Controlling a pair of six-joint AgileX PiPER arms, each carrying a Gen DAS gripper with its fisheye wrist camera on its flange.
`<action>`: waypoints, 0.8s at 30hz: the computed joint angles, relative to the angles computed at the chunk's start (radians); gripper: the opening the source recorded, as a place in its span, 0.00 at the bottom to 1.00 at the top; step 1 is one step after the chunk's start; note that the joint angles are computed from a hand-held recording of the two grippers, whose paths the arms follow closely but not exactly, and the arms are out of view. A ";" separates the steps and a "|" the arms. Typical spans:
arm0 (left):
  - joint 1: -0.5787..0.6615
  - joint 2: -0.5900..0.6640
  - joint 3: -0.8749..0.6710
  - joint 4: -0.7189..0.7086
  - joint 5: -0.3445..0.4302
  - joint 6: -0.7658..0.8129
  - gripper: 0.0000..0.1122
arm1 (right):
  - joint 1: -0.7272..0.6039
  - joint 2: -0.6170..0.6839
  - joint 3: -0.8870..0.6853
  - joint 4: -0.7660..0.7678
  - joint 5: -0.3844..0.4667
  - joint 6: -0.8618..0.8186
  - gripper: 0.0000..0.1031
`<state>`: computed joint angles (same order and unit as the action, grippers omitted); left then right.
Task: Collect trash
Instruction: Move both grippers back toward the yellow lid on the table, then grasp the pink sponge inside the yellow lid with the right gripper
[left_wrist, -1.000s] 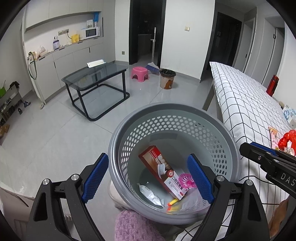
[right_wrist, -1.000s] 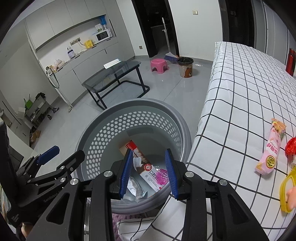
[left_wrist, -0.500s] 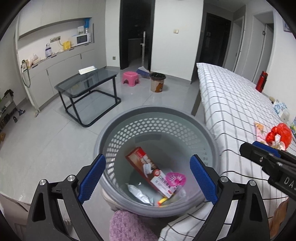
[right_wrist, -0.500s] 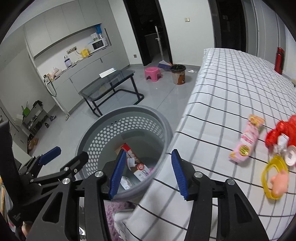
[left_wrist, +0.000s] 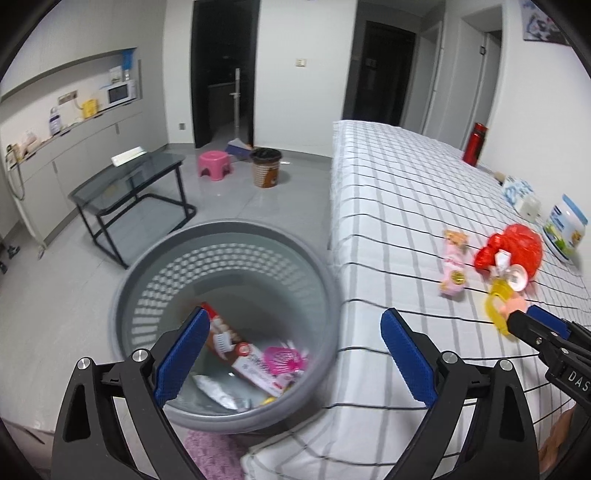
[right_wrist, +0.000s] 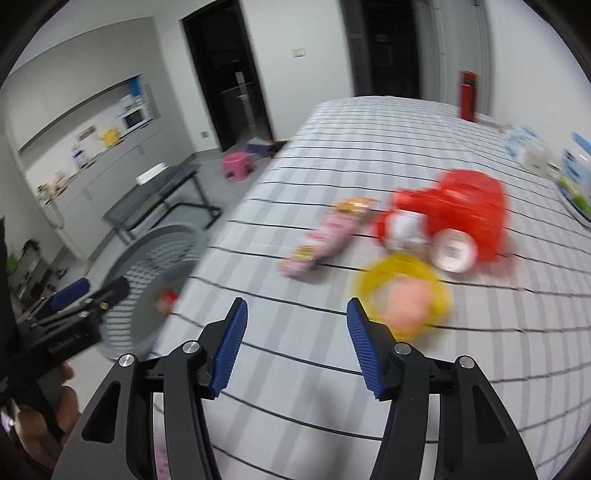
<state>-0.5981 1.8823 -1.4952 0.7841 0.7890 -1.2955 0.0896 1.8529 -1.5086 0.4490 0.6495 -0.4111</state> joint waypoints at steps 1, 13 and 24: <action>-0.007 0.017 -0.024 -0.005 0.003 0.008 0.82 | -0.022 -0.003 0.010 -0.005 -0.007 0.001 0.52; -0.058 0.191 -0.312 -0.093 0.089 0.165 0.82 | -0.133 0.080 -0.061 -0.009 0.034 -0.016 0.52; -0.061 0.248 -0.398 -0.127 0.120 0.214 0.82 | -0.103 0.191 -0.205 -0.062 0.099 0.028 0.37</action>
<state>-0.6593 2.1304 -1.8936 0.6576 0.9093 -1.0815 -0.0134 2.0434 -1.7140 0.3866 0.7486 -0.3834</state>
